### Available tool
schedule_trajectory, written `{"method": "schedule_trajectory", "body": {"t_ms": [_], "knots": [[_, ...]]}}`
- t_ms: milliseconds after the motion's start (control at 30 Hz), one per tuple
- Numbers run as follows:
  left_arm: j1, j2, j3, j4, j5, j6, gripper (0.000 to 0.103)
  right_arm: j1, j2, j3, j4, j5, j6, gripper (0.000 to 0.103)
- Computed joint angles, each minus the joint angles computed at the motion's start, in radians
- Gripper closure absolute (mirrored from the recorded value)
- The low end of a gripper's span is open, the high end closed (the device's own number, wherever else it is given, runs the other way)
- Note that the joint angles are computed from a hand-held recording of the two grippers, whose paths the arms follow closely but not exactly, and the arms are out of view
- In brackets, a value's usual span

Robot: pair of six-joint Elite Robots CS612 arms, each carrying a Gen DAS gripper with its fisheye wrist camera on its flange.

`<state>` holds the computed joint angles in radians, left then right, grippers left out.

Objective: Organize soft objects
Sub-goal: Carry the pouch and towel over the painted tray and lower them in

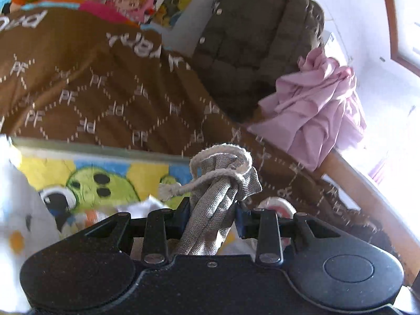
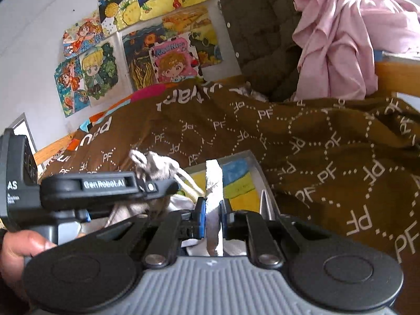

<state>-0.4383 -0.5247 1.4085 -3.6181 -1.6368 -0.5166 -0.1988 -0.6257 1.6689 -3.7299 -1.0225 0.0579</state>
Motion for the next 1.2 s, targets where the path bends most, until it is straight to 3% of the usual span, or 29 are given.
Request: {"method": "schedule_trajectory", "body": {"t_ms": [367, 867, 1033, 1200], "knots": [[0.006, 0.017, 0.001, 0.092, -0.033, 0.003, 0.068, 0.006, -0.002, -0.001, 0.072, 0.001, -0.031, 0.09], [-0.012, 0.0, 0.038, 0.067, 0.023, 0.061, 0.062, 0.005, -0.016, 0.008, 0.108, 0.022, -0.046, 0.084], [-0.018, -0.013, 0.058, 0.056, 0.05, 0.073, 0.057, 0.001, -0.021, 0.015, 0.083, 0.025, -0.038, 0.073], [-0.025, -0.034, 0.089, 0.036, 0.089, 0.075, 0.048, -0.005, -0.03, 0.027, 0.05, 0.034, -0.025, 0.05]]}}
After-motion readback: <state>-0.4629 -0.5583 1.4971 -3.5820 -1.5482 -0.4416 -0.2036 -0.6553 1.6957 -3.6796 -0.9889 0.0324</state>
